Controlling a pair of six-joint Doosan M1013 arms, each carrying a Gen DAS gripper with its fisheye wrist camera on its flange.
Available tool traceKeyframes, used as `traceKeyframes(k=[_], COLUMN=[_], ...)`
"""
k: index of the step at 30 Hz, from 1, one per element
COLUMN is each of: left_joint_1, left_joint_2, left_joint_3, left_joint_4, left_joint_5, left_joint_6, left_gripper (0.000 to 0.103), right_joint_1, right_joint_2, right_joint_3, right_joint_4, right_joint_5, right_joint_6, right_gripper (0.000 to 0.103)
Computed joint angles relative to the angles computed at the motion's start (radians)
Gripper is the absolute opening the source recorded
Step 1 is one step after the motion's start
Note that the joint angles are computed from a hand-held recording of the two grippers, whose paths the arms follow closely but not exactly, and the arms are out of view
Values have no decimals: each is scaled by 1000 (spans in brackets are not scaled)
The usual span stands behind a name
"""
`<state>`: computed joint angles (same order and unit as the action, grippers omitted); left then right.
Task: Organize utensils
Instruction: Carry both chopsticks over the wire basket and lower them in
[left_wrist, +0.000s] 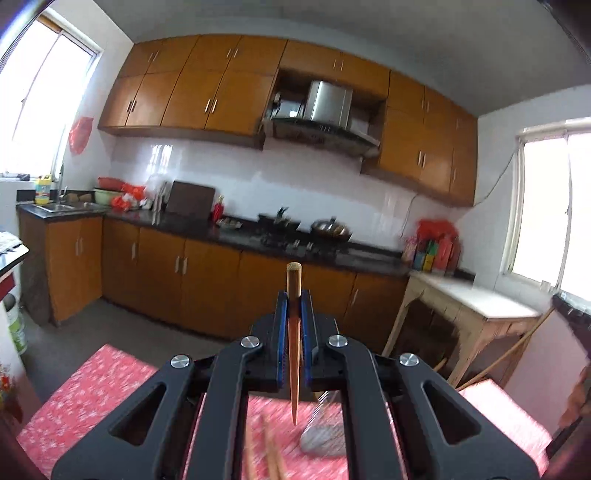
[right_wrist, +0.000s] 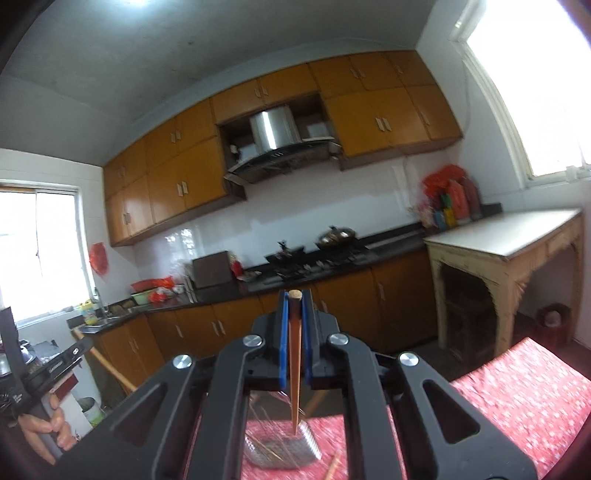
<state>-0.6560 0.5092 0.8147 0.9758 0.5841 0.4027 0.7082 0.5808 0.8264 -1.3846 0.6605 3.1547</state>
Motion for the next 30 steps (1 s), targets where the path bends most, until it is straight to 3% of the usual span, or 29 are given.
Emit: traceKeyframes(k=[5, 9, 30], left_joint_1=[-3, -2, 21], left_joint_2=[48, 93, 157], left_joint_3=[-75, -132, -209], left_joint_4=[-15, -81, -369], left_joint_5=[-29, -12, 86], left_joint_6=[-34, 35, 276], left_gripper=[7, 7, 7], right_joint_1=[-8, -18, -66], right_joint_2=[75, 128, 215], right_joint_3=[-127, -212, -319], right_joint_4=[101, 214, 590], right_joint_5=[-35, -35, 5], right_joint_6=[-152, -257, -446], right_gripper=[8, 8, 8])
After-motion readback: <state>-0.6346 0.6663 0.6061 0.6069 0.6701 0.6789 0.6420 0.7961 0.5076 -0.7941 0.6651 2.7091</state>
